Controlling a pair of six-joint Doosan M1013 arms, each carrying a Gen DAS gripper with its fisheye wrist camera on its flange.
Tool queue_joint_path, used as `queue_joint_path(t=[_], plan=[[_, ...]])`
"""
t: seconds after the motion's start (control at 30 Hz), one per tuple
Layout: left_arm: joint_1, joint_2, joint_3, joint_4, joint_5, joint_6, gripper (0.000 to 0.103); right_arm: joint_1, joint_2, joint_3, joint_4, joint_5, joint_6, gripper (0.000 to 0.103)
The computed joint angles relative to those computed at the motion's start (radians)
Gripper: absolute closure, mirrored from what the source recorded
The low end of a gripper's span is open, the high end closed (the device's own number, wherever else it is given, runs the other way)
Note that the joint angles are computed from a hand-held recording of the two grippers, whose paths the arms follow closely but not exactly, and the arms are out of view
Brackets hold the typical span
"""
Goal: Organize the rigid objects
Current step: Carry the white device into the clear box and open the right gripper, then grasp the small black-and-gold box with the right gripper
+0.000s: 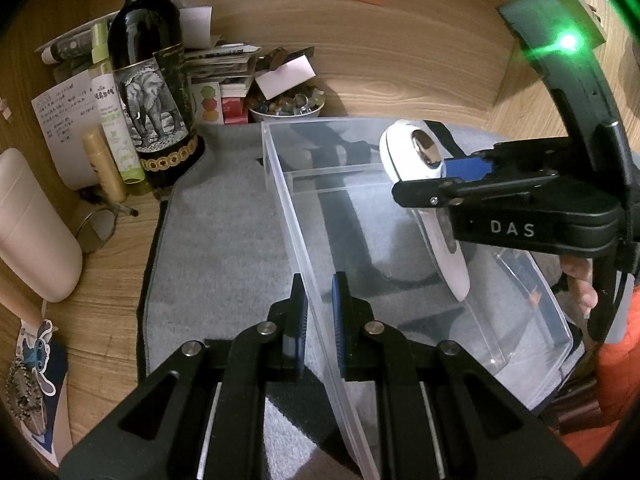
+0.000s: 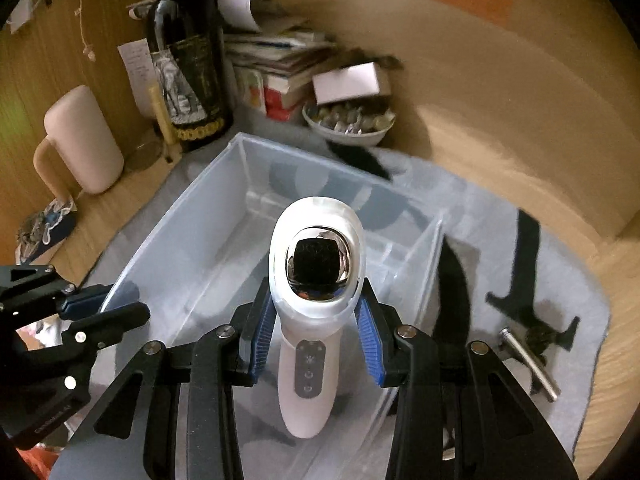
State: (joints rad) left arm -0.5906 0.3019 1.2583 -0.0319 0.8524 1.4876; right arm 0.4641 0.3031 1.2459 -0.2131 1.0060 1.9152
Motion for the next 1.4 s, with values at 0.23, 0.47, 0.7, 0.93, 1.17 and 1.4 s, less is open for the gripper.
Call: queue_joint_path(t=[0.23, 0.47, 0.7, 0.93, 1.17, 1.4], plan=[[0.002, 0.002, -0.004, -0.004, 0.002, 0.006, 0.091, 0.01, 0.013, -0.012, -0.027, 0.025, 0.002, 0.067], [0.0, 0.003, -0.004, 0.003, 0.001, 0.002, 0.091, 0.024, -0.008, 0.008, -0.124, -0.039, 0.065, 0.048], [0.001, 0.005, -0.009, 0.004, 0.006, 0.0, 0.091, 0.047, -0.059, 0.051, -0.28, -0.08, 0.19, 0.033], [0.001, 0.004, -0.008, 0.008, 0.007, -0.001, 0.091, 0.064, -0.125, 0.112, -0.439, -0.048, 0.348, 0.032], [0.0, 0.004, -0.009, 0.014, 0.011, -0.002, 0.091, 0.062, -0.169, 0.181, -0.47, 0.01, 0.445, 0.032], [-0.006, 0.004, -0.01, 0.036, 0.018, -0.015, 0.091, 0.05, -0.192, 0.252, -0.403, 0.028, 0.496, 0.032]])
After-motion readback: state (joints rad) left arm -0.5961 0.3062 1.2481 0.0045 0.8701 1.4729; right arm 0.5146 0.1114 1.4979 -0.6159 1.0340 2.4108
